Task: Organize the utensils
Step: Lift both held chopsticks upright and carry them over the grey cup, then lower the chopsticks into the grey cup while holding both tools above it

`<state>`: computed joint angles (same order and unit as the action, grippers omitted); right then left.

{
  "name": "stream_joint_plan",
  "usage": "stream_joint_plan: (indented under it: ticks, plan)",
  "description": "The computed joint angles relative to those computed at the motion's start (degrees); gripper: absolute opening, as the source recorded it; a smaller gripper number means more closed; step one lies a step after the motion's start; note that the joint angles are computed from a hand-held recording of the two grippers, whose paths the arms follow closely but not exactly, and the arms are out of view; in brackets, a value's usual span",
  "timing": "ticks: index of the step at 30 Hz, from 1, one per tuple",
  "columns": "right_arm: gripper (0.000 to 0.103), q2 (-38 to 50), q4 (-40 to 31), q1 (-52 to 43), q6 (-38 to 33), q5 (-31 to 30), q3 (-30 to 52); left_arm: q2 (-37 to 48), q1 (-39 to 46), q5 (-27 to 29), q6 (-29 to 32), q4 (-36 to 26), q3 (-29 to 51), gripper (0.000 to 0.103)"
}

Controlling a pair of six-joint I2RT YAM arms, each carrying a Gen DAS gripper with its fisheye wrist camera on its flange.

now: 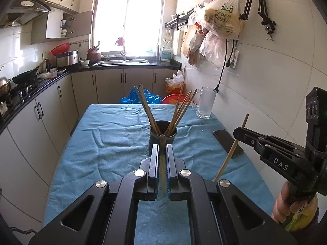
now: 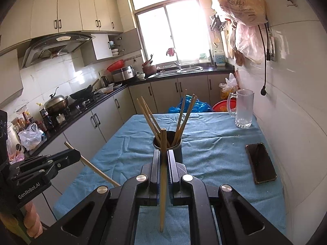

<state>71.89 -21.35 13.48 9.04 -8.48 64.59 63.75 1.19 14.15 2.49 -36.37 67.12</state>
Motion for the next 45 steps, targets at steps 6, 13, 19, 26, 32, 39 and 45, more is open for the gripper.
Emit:
stream_joint_plan:
  ticks: [6, 13, 19, 26, 32, 39, 45]
  plan:
    - [0.007, 2.6, -0.9, -1.1, -0.4, -1.2, 3.0, 3.3, 0.9, 1.5, 1.7, -1.7, 3.8, 0.005]
    - [0.007, 5.4, -2.5, -2.1, -1.4, -1.7, 7.2, 6.8, 1.3, 3.2, 4.6, -4.6, 10.7, 0.005]
    - [0.007, 8.7, -4.6, -3.2, -1.3, -2.7, 13.1, 12.7, 0.8, 4.2, 7.8, -8.7, 21.8, 0.005]
    - [0.007, 15.1, -5.8, -3.6, -1.3, -2.1, 23.5, 21.2, -0.3, 2.9, 6.3, -10.5, 36.6, 0.005]
    - [0.007, 22.4, -7.0, -4.1, 0.4, -1.8, 35.1, 30.3, -2.5, -0.4, 5.0, -11.9, 51.2, 0.005]
    - [0.007, 32.1, -8.0, -4.0, 5.4, -0.9, 49.0, 40.0, -6.6, -5.6, 6.4, -11.9, 61.8, 0.005]
    - [0.007, 38.5, -8.3, -3.6, 7.2, 0.4, 55.5, 46.7, -6.4, -4.4, 4.5, -14.0, 68.3, 0.005]
